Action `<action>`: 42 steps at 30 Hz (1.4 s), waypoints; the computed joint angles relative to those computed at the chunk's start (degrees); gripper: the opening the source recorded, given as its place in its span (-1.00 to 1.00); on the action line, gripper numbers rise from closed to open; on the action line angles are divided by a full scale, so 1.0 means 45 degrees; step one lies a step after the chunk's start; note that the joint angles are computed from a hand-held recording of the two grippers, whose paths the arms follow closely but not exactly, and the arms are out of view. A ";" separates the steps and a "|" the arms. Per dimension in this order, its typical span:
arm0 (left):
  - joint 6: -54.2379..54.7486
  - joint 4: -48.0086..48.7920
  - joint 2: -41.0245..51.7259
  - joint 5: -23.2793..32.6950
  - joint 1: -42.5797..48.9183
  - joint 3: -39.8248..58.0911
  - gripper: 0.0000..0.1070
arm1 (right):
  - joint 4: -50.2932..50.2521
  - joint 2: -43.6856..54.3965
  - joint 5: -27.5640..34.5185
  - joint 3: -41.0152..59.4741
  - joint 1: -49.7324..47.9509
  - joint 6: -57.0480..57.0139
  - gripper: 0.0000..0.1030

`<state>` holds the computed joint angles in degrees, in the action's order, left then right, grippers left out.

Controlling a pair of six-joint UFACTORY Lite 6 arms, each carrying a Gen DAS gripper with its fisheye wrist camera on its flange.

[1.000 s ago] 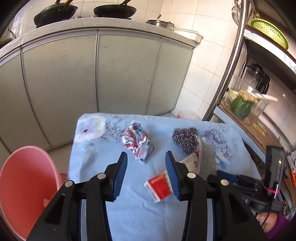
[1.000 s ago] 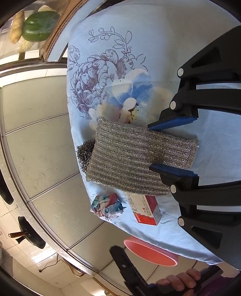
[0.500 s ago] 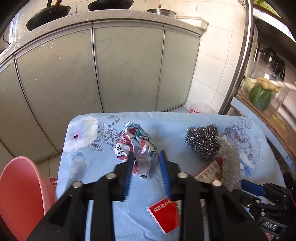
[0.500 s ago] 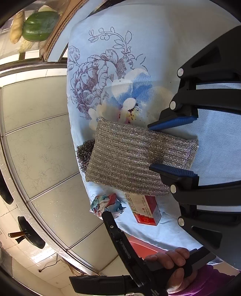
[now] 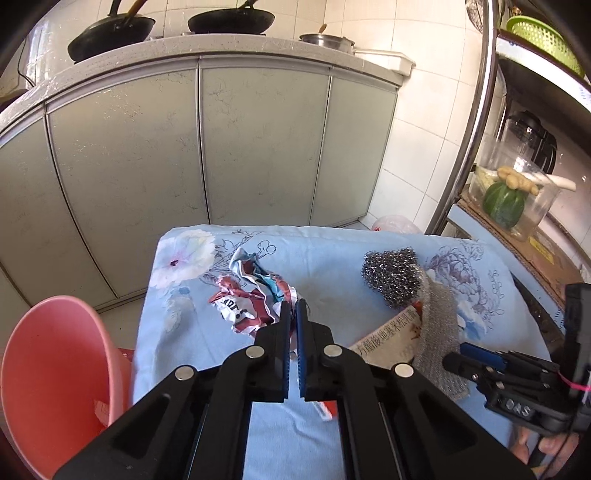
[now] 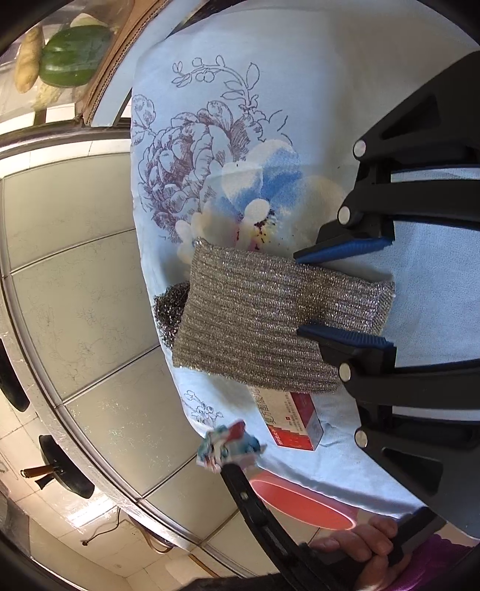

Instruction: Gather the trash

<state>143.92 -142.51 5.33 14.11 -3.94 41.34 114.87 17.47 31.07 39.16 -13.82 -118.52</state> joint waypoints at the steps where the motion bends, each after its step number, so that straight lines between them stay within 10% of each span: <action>1: -0.0587 0.0633 -0.0531 0.0060 0.0182 -0.0404 -0.96 | -0.0034 0.0015 0.0023 -0.0010 -0.0070 0.0063 -0.54; 15: -0.8143 0.9080 -0.4744 0.1259 0.2752 -0.2986 -0.96 | -0.1842 -0.2331 0.1075 -0.1568 -0.1266 0.1633 -0.93; 42: -1.1642 1.4311 -0.8110 0.5349 0.7659 -0.4188 -0.96 | -0.6147 -0.8904 0.2292 -0.3222 -0.2291 0.6241 -0.98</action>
